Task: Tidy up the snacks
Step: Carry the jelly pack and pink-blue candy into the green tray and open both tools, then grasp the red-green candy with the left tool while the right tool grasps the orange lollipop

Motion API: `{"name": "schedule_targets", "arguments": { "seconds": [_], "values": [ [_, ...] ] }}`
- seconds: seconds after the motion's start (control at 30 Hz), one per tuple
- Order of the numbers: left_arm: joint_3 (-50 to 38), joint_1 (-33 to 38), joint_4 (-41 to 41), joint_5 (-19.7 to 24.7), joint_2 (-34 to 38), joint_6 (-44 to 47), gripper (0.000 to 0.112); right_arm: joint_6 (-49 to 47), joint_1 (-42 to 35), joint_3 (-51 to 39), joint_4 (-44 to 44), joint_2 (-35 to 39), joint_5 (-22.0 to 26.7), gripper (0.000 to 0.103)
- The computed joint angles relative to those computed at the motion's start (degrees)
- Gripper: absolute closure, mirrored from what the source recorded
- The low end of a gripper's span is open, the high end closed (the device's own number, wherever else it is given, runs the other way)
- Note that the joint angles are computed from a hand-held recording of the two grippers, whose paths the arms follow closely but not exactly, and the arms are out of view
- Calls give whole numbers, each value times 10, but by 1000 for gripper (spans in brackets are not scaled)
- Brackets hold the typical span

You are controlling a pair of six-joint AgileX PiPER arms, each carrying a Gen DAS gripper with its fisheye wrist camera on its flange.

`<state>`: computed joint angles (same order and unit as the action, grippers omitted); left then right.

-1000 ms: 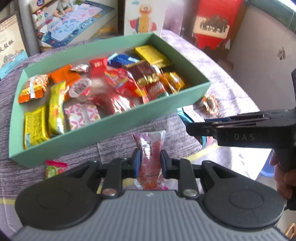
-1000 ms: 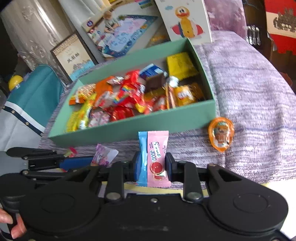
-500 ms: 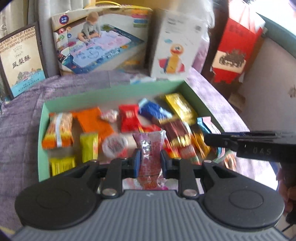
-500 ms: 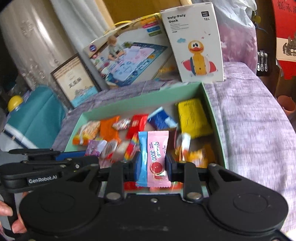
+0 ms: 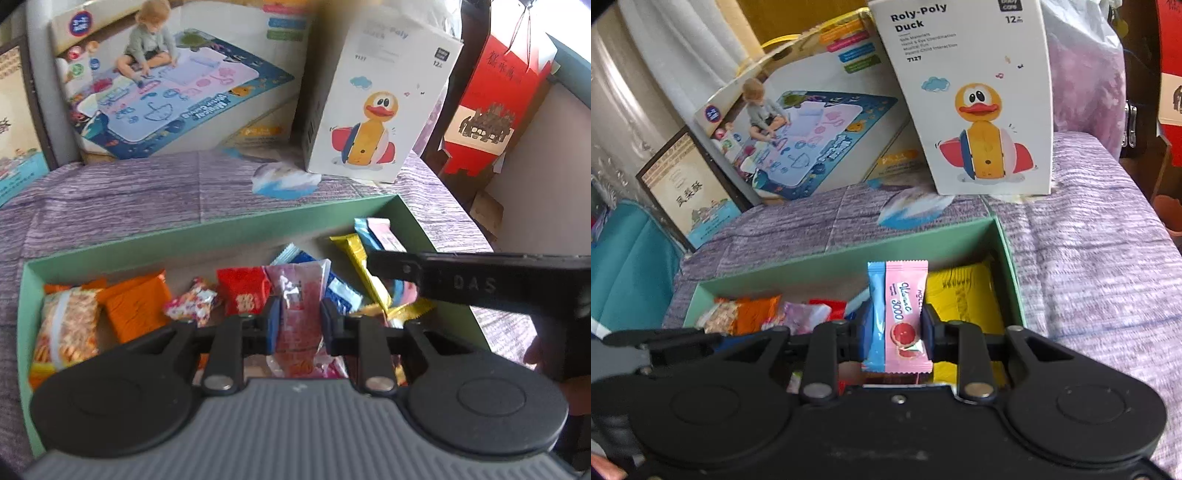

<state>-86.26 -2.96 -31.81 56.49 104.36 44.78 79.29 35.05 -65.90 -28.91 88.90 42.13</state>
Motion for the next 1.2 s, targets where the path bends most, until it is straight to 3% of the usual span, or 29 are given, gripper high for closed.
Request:
{"name": "schedule_targets", "arguments": {
  "seconds": [0.1, 0.17, 0.23, 0.3, 0.5, 0.6, 0.87, 1.2],
  "values": [
    [-15, -14, 11, -11, 17, -13, 86, -17, -22, 0, 3, 14, -32, 72],
    [-12, -24, 25, -32, 19, -27, 72, -15, -27, 3, -1, 16, -46, 56],
    [5, -30, 41, -61, 8, -39, 21, 13, -19, 6, -24, 12, -42, 24],
    [27, -31, 40, -88, -6, -34, 12, 40, -9, 11, -49, 5, -38, 18],
    [31, -26, 46, -63, -21, -47, 9, 65, 14, 19, -57, -21, -17, 11],
    [46, -21, 42, -55, -43, -43, 9, 85, 38, 15, -70, -32, 13, 0],
    [94, 14, 23, -14, -121, -8, 9, 143, 123, -4, -97, -61, 101, 0],
    [184, 157, -11, 72, -228, 127, 9, 246, 282, -32, -114, -67, 208, 0]
  ]
}}
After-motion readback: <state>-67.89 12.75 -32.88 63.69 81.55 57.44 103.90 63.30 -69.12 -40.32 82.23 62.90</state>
